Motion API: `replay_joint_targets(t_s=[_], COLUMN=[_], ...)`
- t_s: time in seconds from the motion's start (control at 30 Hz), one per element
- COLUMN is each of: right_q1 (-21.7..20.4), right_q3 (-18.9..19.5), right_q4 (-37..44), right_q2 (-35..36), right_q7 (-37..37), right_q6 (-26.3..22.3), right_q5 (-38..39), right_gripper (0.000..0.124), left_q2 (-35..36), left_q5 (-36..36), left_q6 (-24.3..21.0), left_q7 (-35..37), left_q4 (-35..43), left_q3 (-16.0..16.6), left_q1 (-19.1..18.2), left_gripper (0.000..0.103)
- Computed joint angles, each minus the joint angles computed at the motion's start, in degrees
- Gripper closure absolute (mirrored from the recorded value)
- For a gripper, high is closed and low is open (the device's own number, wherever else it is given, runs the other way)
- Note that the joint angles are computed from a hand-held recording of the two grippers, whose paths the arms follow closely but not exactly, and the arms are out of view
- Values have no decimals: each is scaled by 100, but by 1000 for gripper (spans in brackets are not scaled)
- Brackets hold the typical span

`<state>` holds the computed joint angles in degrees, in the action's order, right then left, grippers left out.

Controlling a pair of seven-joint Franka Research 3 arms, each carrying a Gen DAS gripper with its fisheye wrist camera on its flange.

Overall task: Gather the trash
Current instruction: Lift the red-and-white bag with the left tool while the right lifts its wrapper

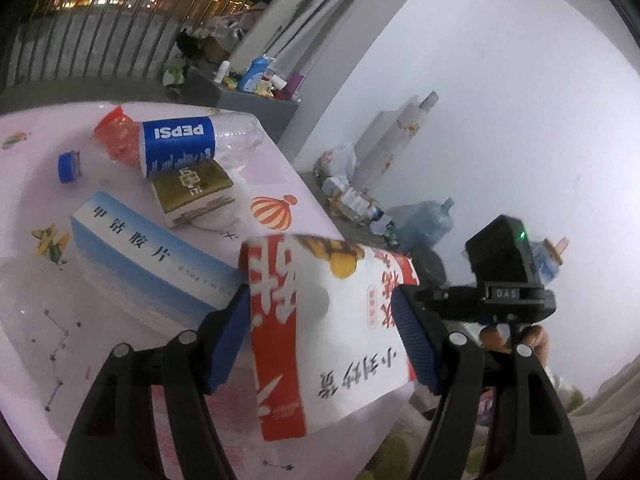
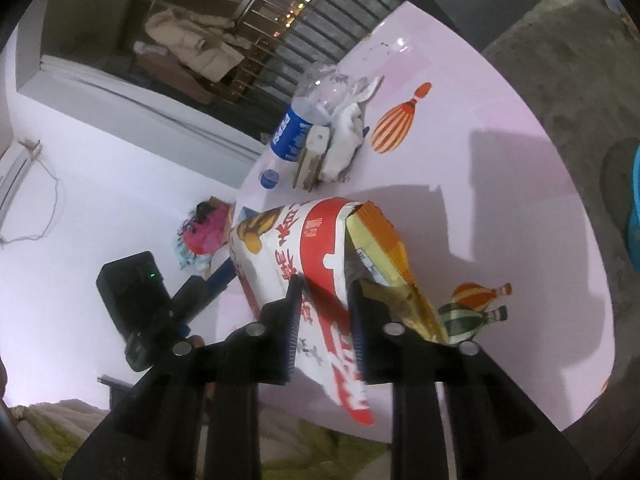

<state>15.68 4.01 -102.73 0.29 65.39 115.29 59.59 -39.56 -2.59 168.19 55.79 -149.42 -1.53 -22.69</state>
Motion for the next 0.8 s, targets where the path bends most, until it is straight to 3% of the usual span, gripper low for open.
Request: replay_joint_targets(t_s=[0.33,0.43,0.57,0.73,0.8], right_q1=[0,-17,-23,-22,-19], right_q3=[-50,-62,-57,-66,-72], right_q4=[-157,-141,-160,-241,-279], right_q2=[-134,-109,-117,-167,-193], right_q7=[-158,-116,-114,-144,-174], right_q6=[481,500,503,546,594], right_q5=[4,15,41,156,222], right_gripper=[115,115,115,115,116], left_q2=[-982,-978,-804,-83,-98], left_q5=[556,684,1040,1676,1772], left_q6=[-1237,-1542,-2058,-3224,-3130], left_q7=[-456,-582,-693,-388,-585], left_q4=[-355,-344,-195,360,265], left_q3=[-636,-746,-1048,-1439,-1408], left_q1=[584,605,714,759,726], left_gripper=[34,33,25,25,24])
